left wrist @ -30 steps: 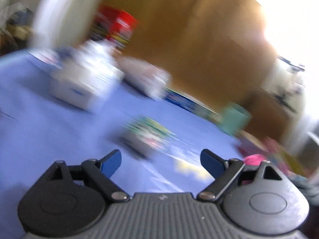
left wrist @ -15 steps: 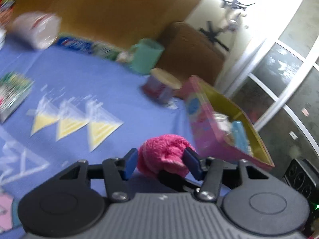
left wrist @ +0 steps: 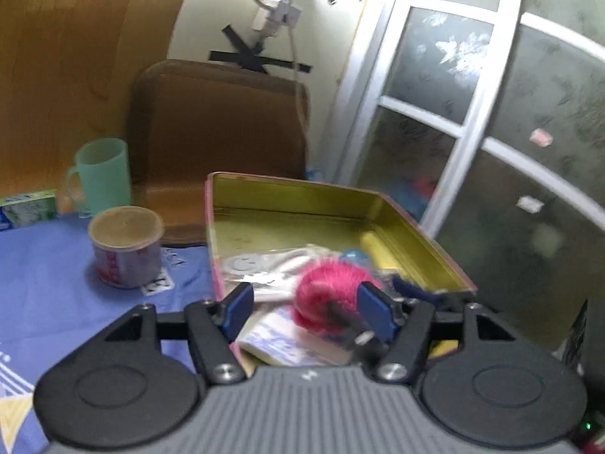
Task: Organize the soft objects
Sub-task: 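Carry the plush into the gold tin and open the left gripper, then move the right gripper to the green tissue pack and grasp it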
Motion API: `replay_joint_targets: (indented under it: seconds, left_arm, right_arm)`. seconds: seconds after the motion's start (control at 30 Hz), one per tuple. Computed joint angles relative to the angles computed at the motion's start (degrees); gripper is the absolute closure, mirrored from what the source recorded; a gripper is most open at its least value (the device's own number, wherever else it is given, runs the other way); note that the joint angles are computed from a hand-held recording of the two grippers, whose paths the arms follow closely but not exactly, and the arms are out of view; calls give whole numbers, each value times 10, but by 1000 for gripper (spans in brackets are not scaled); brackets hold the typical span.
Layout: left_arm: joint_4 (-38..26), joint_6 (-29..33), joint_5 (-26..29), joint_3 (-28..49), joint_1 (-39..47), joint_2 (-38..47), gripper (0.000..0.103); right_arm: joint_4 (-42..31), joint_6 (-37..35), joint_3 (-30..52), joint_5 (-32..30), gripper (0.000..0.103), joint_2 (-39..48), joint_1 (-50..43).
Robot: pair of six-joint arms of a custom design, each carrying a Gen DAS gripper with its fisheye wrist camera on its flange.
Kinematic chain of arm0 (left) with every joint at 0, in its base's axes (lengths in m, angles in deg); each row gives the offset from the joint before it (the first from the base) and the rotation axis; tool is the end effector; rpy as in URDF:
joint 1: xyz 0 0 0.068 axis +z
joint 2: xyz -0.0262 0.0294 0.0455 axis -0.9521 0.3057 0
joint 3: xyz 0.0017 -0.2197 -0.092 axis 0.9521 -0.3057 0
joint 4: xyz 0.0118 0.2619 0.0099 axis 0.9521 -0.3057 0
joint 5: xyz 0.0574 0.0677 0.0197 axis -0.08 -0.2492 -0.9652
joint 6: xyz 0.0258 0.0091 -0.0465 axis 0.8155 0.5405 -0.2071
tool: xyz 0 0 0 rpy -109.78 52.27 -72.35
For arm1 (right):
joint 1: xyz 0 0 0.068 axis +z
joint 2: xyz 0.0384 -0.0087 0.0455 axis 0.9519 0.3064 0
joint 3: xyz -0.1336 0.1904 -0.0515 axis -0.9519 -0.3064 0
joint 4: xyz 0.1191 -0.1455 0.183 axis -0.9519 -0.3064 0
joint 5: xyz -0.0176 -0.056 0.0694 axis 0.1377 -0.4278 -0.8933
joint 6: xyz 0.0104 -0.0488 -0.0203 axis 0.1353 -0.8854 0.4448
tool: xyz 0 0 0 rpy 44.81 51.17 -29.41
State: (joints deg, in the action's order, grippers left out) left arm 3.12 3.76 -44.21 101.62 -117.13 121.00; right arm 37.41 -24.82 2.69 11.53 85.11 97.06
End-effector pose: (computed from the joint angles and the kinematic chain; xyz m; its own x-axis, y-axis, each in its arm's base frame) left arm 0.2746 -0.2682 0.2080 -0.5863 0.0391 -0.8092 0.4396 0.8543 -0.2772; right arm 0.2376 0.0970 0.1474 -0.2861 -0.1211 -0.9505 -0.1027 0.9901 -0.0952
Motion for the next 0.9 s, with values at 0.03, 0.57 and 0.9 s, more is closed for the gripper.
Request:
replay_joint_targets:
  seconds: [0.03,0.57,0.9]
  left_arm:
    - [-1,-8,5,-2,3,-1,39]
    - [9,-3,-67,-226,46,-202,31]
    - [-144,-4,-79,-463,264,-542,31]
  right_arm:
    - [2,3,5,15,37,13,-10]
    - [64,78,-70,-36,38,-86,4]
    - [-3,109,96,-148,38,100,119]
